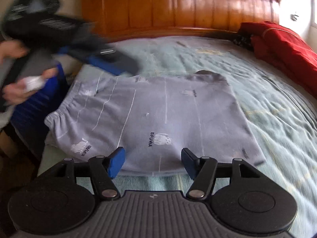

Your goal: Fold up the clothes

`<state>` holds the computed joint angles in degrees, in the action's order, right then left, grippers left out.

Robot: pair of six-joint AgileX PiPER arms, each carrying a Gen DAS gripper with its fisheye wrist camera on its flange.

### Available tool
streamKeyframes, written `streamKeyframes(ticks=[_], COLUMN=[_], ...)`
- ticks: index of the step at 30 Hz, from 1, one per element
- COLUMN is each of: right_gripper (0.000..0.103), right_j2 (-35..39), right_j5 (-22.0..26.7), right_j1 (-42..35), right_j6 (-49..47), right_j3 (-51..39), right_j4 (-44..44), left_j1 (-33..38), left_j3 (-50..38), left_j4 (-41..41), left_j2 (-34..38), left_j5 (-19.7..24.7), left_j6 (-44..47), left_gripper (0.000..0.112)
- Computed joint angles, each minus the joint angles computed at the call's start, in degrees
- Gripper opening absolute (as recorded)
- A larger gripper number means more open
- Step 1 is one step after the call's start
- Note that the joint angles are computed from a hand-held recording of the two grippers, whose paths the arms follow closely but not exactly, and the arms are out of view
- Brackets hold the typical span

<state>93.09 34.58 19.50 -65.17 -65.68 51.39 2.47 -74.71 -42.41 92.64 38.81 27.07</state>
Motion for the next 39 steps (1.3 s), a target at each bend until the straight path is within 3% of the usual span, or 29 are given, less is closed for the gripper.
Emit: streamKeyframes(ticks=[6, 9, 11, 13, 17, 21, 23, 26, 28, 32, 35, 39], right_gripper=[0.068, 0.068, 0.068, 0.07, 0.073, 0.077, 0.077, 0.079, 0.085, 0.089, 0.09, 0.09], right_j2=[-1.39, -1.33, -1.54, -2.29, -3.64, -4.57, -4.48, -4.3, -4.15, -4.06, -3.89, -4.2], right_j5=[-2.27, -1.02, 0.3, -0.26, -0.98, -0.14, -0.4, -1.23, -1.56, -0.4, 0.64, 1.42], right_j1=[-2.53, -3.89, -5.03, -5.31, -5.82, -6.47, -6.14, -5.4, -5.16, -5.95, -6.58, -7.5], right_j6=[-10.72, -14.35, -16.37, -17.54, -18.54, -20.43, -19.9, -18.26, -16.37, -16.69, -16.44, -15.9], right_j3=[6.02, 6.84, 7.3, 8.03, 9.02, 9.64, 9.52, 9.22, 8.92, 9.03, 8.79, 8.5], right_j4=[11.36, 14.47, 16.33, 17.09, 17.8, 19.59, 18.75, 16.58, 14.95, 15.4, 15.72, 16.01], left_j1=[0.01, -1.94, -3.81, -4.93, -7.69, -7.96, -8.28, -10.96, -11.68, -11.9, -12.16, -10.91], left_j3=[-18.41, -27.45, -31.65, -32.61, -35.44, -34.09, -36.59, -44.95, -53.61, -61.74, -55.23, -40.46], left_j4=[-6.82, -0.92, 6.99, 11.37, 25.82, 18.14, 12.9, 20.12, 24.43, 27.58, 29.67, 28.71], left_j2=[17.61, 25.52, 29.37, 30.65, 29.6, 26.47, 28.2, 34.48, 40.49, 44.37, 38.73, 25.98], left_j5=[2.92, 3.97, 1.35, -2.41, -1.27, 0.98, 4.15, 7.12, 10.61, 13.78, 13.24, 12.21], left_j6=[-6.38, -13.81, -21.08, -25.06, -37.13, -28.64, -23.71, -29.75, -34.08, -39.47, -38.71, -32.77], left_gripper=[0.089, 0.089, 0.088, 0.088, 0.088, 0.09, 0.091, 0.091, 0.091, 0.09, 0.09, 0.091])
